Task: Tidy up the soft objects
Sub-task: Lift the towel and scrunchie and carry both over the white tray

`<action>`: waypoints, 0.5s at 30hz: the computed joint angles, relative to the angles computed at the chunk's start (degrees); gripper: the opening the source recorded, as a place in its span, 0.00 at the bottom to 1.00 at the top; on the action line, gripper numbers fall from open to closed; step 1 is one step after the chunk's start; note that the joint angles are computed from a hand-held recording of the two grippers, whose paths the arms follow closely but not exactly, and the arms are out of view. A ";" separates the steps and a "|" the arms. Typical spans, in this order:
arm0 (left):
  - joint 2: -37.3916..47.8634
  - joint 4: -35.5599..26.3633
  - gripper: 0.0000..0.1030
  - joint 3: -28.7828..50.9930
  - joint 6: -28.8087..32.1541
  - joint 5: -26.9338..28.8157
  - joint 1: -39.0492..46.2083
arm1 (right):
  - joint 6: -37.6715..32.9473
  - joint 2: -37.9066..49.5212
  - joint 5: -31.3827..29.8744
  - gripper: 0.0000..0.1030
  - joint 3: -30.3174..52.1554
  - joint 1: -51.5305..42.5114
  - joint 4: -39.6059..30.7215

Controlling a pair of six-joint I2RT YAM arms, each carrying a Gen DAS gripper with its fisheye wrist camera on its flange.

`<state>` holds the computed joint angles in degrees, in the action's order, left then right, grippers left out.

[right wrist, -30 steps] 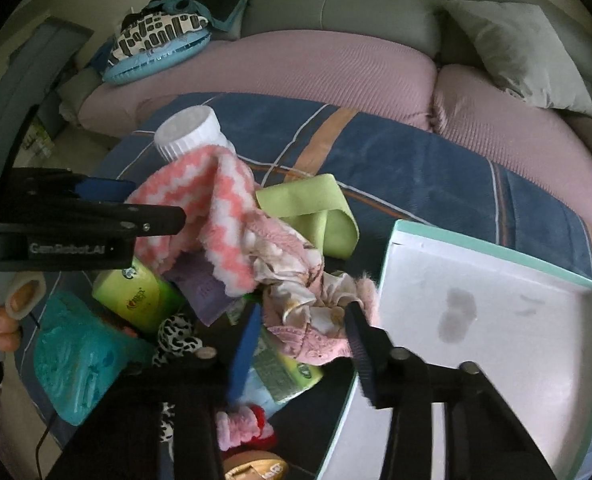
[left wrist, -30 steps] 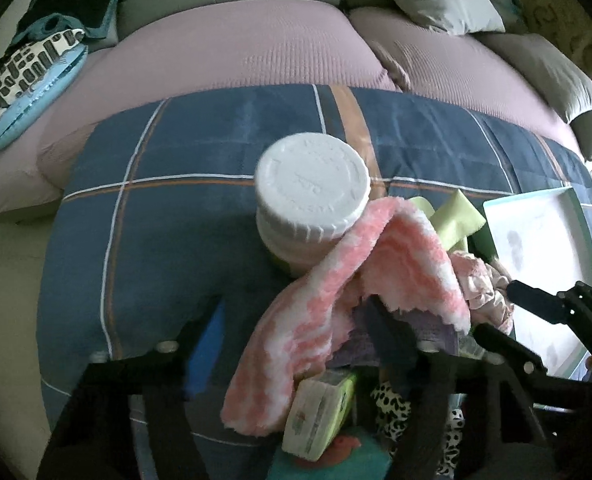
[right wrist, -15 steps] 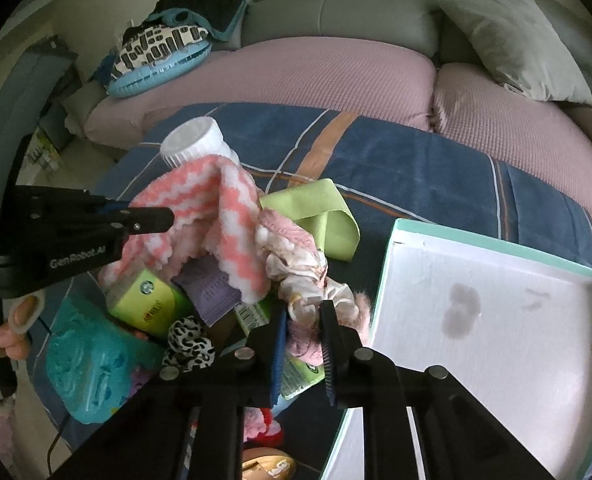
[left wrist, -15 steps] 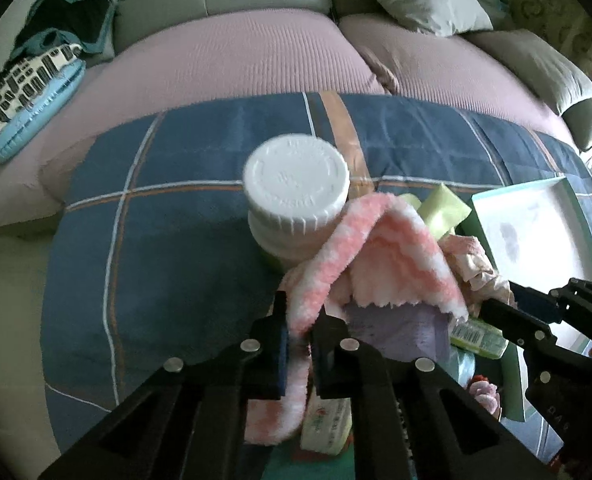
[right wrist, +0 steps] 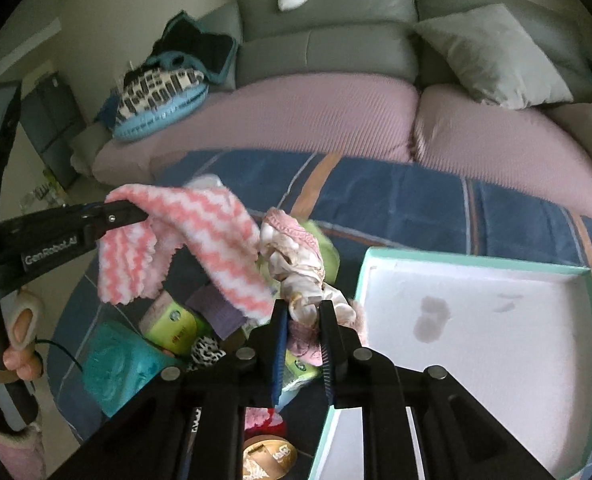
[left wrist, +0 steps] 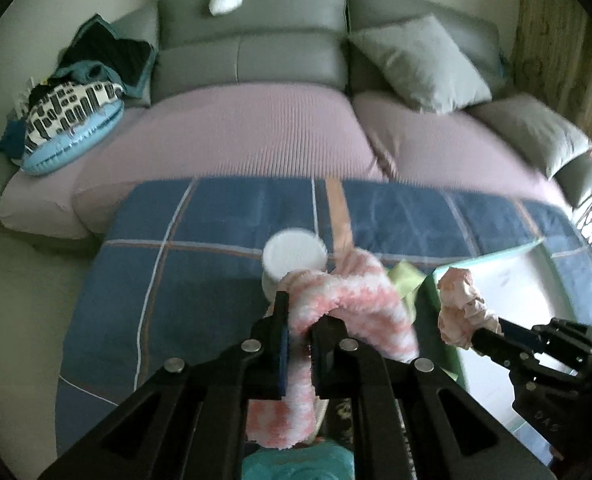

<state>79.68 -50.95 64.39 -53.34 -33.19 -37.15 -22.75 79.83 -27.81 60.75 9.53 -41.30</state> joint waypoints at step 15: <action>2.63 -12.96 0.09 19.75 -8.11 -16.83 -13.37 | -4.41 -5.92 -11.45 0.16 10.68 -20.55 -8.60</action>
